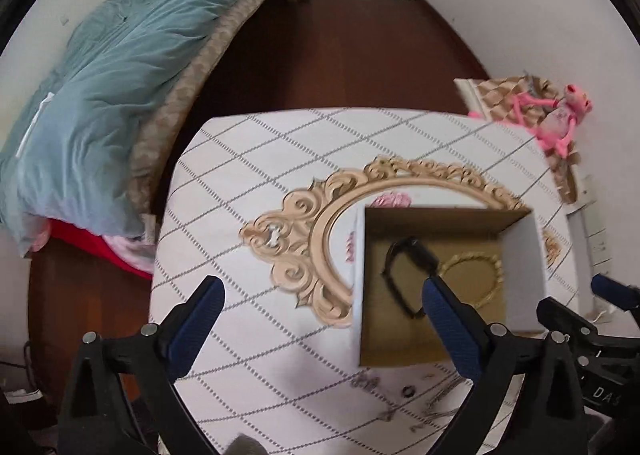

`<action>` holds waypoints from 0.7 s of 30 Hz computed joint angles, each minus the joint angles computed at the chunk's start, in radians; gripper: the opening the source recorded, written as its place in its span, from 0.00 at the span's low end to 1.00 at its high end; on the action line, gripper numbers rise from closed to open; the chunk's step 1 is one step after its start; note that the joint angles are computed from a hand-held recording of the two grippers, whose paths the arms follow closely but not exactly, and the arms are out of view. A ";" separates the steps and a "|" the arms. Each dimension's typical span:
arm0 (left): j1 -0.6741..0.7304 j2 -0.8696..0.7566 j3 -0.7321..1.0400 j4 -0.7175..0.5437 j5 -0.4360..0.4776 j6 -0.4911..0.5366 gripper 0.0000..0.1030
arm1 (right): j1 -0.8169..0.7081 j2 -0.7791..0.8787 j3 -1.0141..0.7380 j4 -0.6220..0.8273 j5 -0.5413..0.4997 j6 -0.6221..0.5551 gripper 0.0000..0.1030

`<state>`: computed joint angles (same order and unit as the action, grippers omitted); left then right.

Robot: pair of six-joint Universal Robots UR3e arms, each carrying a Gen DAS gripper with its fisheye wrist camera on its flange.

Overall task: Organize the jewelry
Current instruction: 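Carry both items into the white box and open both tools, then lift both tools up and away from the box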

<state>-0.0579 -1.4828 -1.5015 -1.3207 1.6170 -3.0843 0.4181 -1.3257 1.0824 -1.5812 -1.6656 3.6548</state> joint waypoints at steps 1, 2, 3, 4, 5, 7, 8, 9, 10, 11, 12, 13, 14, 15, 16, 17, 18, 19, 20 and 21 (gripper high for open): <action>0.002 0.009 -0.012 -0.001 0.002 0.003 0.98 | 0.011 0.000 0.007 -0.004 -0.013 0.004 0.88; 0.000 0.019 -0.027 0.002 0.007 0.003 0.98 | 0.022 0.003 0.010 -0.003 -0.025 0.010 0.88; -0.001 0.031 -0.043 0.008 0.009 0.007 0.98 | 0.034 0.004 0.013 -0.004 -0.038 0.019 0.88; -0.004 0.041 -0.054 0.007 0.009 0.007 0.98 | 0.043 0.005 0.016 -0.004 -0.043 0.025 0.88; -0.005 0.049 -0.062 0.004 0.009 0.006 0.98 | 0.050 0.006 0.016 -0.002 -0.050 0.032 0.88; -0.005 0.070 -0.077 0.000 0.007 0.006 0.98 | 0.071 0.006 0.009 0.006 -0.075 0.050 0.88; -0.006 0.079 -0.082 -0.002 0.011 0.002 0.98 | 0.078 0.006 0.004 0.012 -0.083 0.056 0.88; -0.011 0.088 -0.082 -0.008 0.018 -0.002 0.98 | 0.083 0.007 0.000 0.015 -0.087 0.064 0.88; -0.014 0.092 -0.079 -0.016 0.020 -0.006 0.98 | 0.088 0.005 -0.004 0.020 -0.091 0.069 0.88; -0.018 0.096 -0.074 -0.025 0.027 -0.014 0.98 | 0.092 0.003 -0.010 0.029 -0.095 0.072 0.88; -0.019 0.105 -0.071 -0.034 0.031 -0.019 0.98 | 0.098 -0.004 -0.015 0.036 -0.104 0.081 0.88; -0.017 0.117 -0.073 -0.037 0.029 -0.019 0.98 | 0.104 -0.010 -0.017 0.042 -0.112 0.088 0.88; -0.020 0.129 -0.073 -0.041 0.034 -0.023 0.98 | 0.113 -0.015 -0.026 0.053 -0.123 0.096 0.88; -0.023 0.146 -0.071 -0.049 0.044 -0.028 0.98 | 0.122 -0.023 -0.034 0.064 -0.133 0.105 0.88; -0.023 0.159 -0.068 -0.057 0.045 -0.030 0.98 | 0.131 -0.025 -0.050 0.078 -0.142 0.113 0.88; -0.020 0.176 -0.066 -0.068 0.040 -0.028 0.98 | 0.142 -0.027 -0.065 0.093 -0.153 0.122 0.88; -0.016 0.194 -0.063 -0.078 0.036 -0.026 0.98 | 0.156 -0.028 -0.088 0.114 -0.167 0.132 0.88; -0.015 0.209 -0.058 -0.088 0.035 -0.026 0.98 | 0.166 -0.032 -0.102 0.127 -0.177 0.140 0.88; -0.013 0.224 -0.053 -0.096 0.033 -0.025 0.98 | 0.180 -0.038 -0.116 0.141 -0.189 0.150 0.88; -0.009 0.251 -0.049 -0.108 0.029 -0.021 0.98 | 0.196 -0.041 -0.138 0.162 -0.206 0.164 0.88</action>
<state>-0.0673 -1.2314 -1.5508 -1.4282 1.6465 -3.1051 0.6138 -1.3666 0.9442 -1.4196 -1.8714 3.8188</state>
